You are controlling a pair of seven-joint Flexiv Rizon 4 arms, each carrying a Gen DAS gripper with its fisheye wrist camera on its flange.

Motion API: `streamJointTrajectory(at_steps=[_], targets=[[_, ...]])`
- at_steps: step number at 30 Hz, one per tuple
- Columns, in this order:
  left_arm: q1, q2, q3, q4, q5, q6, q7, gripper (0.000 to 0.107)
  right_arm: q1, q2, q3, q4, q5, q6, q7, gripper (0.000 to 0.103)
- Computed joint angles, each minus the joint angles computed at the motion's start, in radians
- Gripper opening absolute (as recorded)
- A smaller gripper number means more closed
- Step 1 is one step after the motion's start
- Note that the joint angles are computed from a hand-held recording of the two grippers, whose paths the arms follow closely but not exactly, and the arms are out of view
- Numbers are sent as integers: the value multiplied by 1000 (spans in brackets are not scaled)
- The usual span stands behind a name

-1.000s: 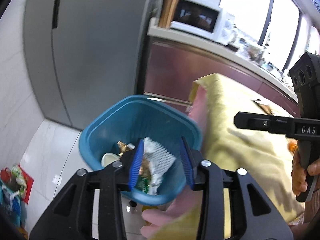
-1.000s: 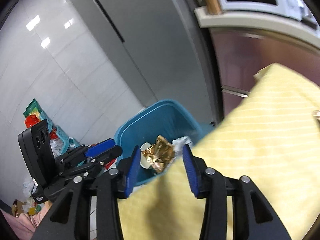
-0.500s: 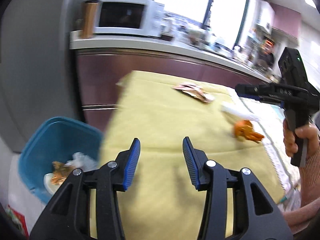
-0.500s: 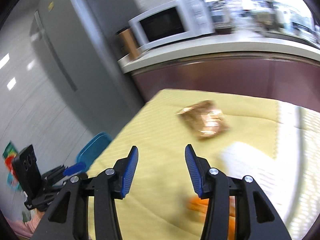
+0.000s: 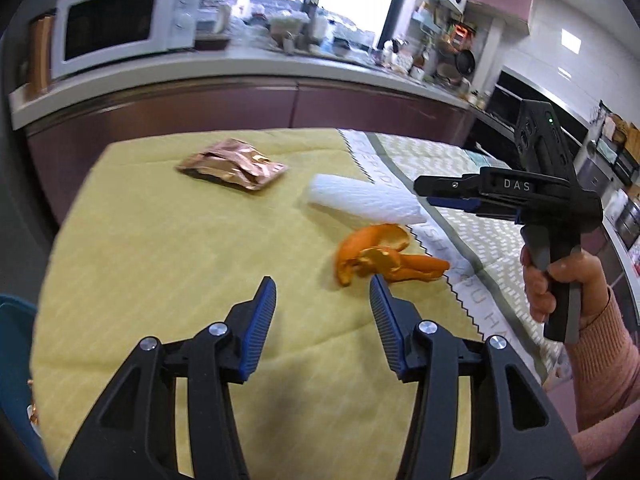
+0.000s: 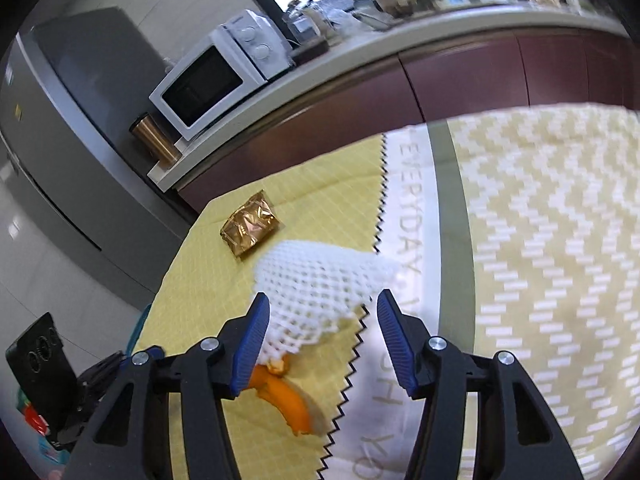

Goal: Collect trash
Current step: 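Move both open grippers back over the table toward the orange peel, then grasp the white foam net with the right gripper while the left grasps the orange peel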

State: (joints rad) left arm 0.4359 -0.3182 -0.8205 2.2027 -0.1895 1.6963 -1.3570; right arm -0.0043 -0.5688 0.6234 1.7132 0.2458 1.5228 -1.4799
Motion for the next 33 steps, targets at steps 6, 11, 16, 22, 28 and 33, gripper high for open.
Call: streamJointTrajectory(at_steps=[6,11,16,22,28,33], targets=[[-128,-61,107,-107,-56,-115,48,37,-113,-76,153,-45,64,-30,-90,55],[-167,-100,133,-147,-131,-167,88,21,-120,-108,184,-86,106,-51,-136,48],[-178,-116,127,-150,-209,-157,129,8,-120,-117,191,-107,153,-72,-187,22],[-135,-80,67,-89,-262,-71,151,5,-114,-110,196,-117,208,-62,-255,7],[-25,-5,-8,-5,-208,-1,82,5,-123,-108,232,-136,255,-53,-333,6],[171,55,-168,86,-167,32,-5,4,-125,-104,255,-150,290,-65,-389,5]])
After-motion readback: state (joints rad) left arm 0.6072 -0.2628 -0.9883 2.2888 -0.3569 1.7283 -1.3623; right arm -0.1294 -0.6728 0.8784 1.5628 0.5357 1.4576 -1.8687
